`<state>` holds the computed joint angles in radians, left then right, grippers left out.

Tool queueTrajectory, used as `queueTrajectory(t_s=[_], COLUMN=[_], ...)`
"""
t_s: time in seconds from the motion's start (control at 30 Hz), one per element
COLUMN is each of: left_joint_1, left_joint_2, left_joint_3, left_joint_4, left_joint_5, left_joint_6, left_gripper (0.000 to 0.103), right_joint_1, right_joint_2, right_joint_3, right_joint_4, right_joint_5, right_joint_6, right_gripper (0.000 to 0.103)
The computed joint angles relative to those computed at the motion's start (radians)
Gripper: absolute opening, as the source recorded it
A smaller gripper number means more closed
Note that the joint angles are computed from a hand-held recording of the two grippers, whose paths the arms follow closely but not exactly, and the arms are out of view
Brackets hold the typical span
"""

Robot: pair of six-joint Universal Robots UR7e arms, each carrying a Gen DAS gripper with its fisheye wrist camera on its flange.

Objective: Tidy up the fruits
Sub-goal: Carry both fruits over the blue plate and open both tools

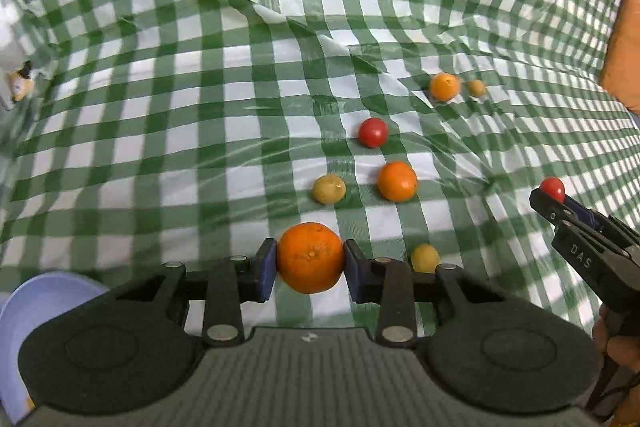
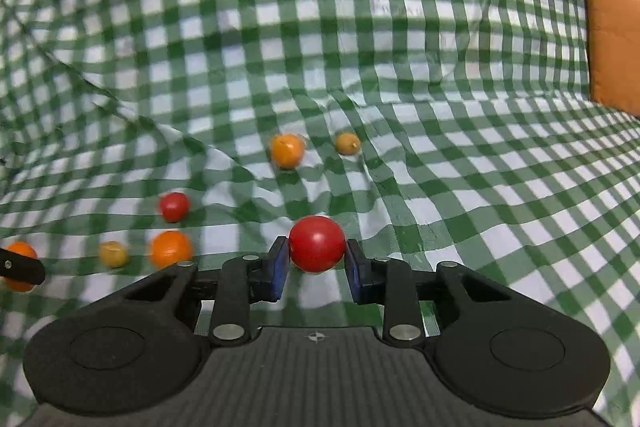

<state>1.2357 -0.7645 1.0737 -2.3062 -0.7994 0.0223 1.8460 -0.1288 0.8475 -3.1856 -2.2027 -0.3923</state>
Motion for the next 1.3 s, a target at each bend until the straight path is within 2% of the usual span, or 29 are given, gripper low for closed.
queueTrajectory(t_s=[0.07,0.23,0.33,0.47,0.63,0.8,0.87,0.97,1.13,1.3], left_joint_1=[-0.011,-0.059,-0.097,-0.137,-0.182,-0.236,-0.256,-0.285,-0.324,-0.335], left_joint_2=[-0.050,-0.198,-0.302,-0.450,-0.612,-0.737,-0.779,-0.824,-0.882,-0.923], left_joint_3=[0.053,0.233,0.346,0.473,0.587,0.680,0.702,0.723,0.746,0.777], left_joint_4=[0.008,-0.031,-0.021,0.042,0.137,0.135,0.144,0.159,0.238,0.261], left_joint_5=[-0.008,0.042,0.089,0.107,0.126,0.170,0.178,0.210,0.261,0.253], left_joint_6=[-0.025,-0.044,-0.070,-0.144,-0.227,-0.273,-0.288,-0.301,-0.369,-0.442], left_gripper=[0.039,0.039,0.039,0.039,0.039,0.039,0.039,0.039,0.039,0.039], right_joint_1=[0.021,0.086,0.131,0.199,0.285,0.350,0.370,0.392,0.411,0.415], right_joint_2=[-0.044,-0.157,-0.210,-0.265,-0.301,-0.323,-0.328,-0.325,-0.335,-0.357], right_joint_3=[0.084,0.294,0.391,0.496,0.562,0.585,0.593,0.590,0.620,0.646], right_joint_4=[-0.034,-0.083,-0.076,-0.056,-0.008,0.058,0.051,0.050,-0.013,0.017], right_joint_5=[-0.001,0.021,0.038,0.057,0.076,0.121,0.141,0.143,0.159,0.158], right_joint_6=[0.014,0.082,0.115,0.154,0.210,0.239,0.229,0.220,0.233,0.204], right_gripper=[0.031,0.031,0.031,0.031,0.031,0.031,0.031,0.031,0.031,0.031])
